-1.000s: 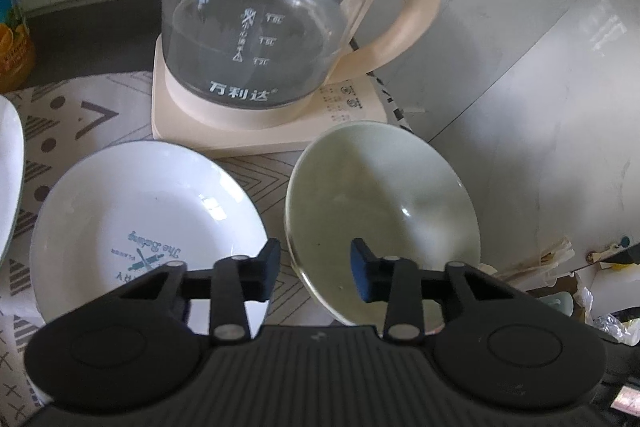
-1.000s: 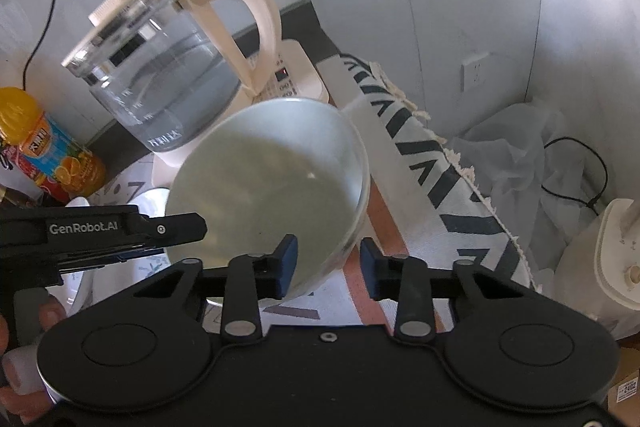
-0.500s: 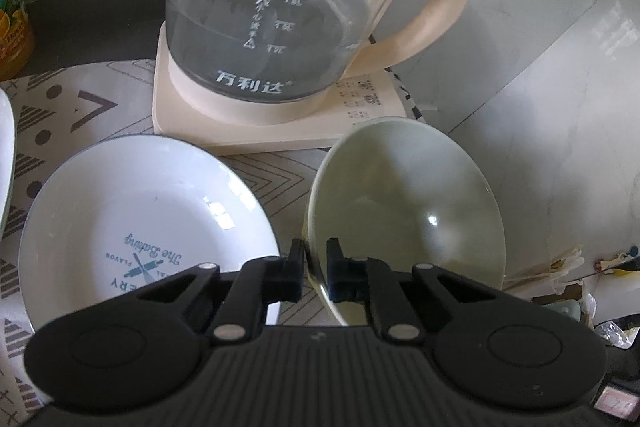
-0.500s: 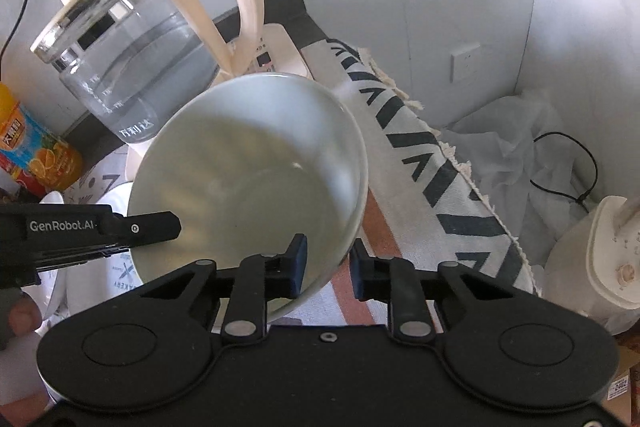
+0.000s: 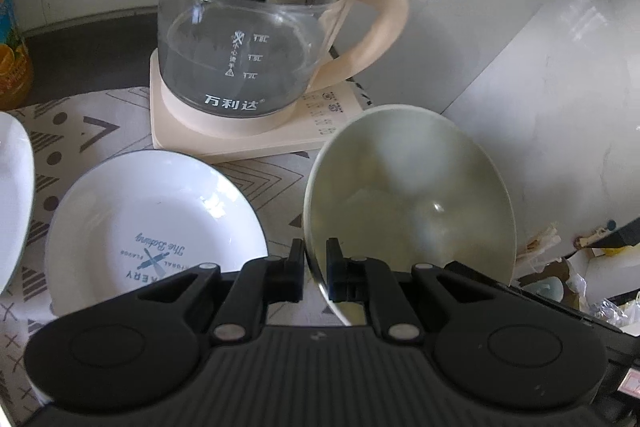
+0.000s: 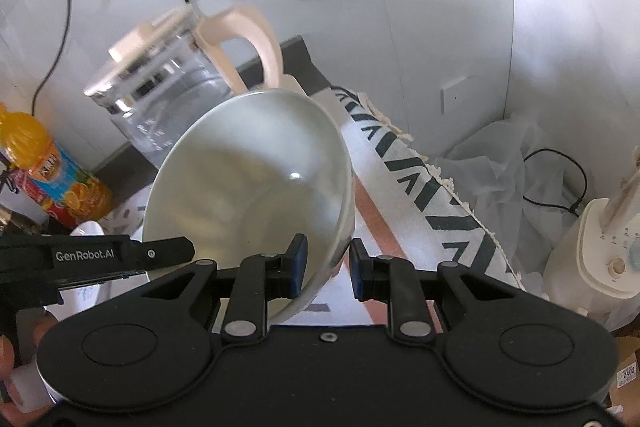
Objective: Organize plates and bowls
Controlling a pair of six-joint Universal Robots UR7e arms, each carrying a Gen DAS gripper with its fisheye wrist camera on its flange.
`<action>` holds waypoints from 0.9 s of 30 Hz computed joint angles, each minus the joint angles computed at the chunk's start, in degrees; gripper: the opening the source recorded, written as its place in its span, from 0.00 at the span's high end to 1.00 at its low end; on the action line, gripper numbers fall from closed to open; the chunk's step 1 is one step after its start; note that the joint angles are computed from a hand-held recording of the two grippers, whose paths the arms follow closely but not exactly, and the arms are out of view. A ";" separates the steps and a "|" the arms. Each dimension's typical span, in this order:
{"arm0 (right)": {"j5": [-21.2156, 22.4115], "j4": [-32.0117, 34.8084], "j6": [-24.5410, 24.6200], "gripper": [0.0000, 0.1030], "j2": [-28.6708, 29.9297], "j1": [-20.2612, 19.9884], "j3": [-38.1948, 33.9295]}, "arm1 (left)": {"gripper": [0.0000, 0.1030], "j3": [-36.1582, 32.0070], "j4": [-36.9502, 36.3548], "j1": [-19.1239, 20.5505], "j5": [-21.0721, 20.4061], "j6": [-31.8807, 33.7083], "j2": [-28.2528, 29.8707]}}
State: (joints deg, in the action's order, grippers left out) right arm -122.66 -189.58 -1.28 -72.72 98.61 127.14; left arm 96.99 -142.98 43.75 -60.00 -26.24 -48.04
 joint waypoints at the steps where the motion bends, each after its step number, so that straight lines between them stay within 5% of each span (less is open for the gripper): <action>1: -0.59 -0.85 0.10 0.79 -0.05 0.73 0.48 | 0.92 0.47 -0.11 -0.17 -0.05 0.10 -0.52; 27: -10.46 -9.33 10.60 0.79 2.70 16.65 7.98 | 0.92 18.30 1.65 -6.03 3.20 -4.02 -21.84</action>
